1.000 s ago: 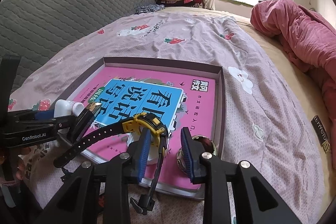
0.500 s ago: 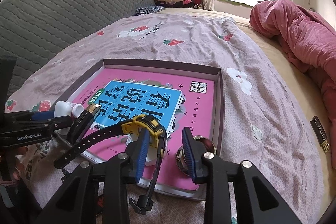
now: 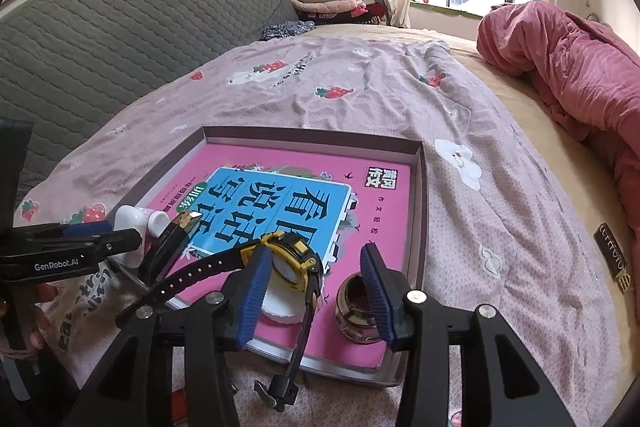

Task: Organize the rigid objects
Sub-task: 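Set the yellow watch beside the bottle cap and open the right gripper, then withdraw both open grippers from the tray toward the remaining items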

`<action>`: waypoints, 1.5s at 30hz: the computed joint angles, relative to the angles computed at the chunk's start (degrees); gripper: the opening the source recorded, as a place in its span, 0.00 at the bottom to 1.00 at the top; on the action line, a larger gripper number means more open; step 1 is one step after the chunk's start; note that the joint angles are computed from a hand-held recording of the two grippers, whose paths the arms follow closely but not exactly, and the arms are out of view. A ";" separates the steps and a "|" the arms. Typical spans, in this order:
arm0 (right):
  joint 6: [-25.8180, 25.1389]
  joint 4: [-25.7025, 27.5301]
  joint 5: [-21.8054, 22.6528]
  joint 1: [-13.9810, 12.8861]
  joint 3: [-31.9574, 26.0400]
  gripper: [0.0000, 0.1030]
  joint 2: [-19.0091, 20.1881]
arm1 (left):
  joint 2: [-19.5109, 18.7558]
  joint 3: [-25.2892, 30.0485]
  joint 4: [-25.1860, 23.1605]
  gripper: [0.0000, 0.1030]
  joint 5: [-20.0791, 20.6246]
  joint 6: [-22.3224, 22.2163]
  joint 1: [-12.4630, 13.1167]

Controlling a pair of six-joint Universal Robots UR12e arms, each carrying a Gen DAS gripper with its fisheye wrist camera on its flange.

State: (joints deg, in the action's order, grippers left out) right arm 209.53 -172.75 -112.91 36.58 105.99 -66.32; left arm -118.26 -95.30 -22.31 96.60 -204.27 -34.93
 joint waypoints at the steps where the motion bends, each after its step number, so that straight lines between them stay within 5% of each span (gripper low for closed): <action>1: -0.04 -0.20 -0.08 0.01 0.03 0.49 0.00 | 0.02 -0.01 0.13 0.61 0.01 -0.03 -0.01; 28: -2.18 -9.95 -0.70 0.91 2.16 0.58 -0.70 | 2.65 -1.70 0.92 0.68 0.04 1.14 -0.73; 45: 3.38 -7.09 -1.69 2.72 4.12 0.58 -3.00 | 4.02 -3.02 0.31 0.69 -1.28 2.82 -1.59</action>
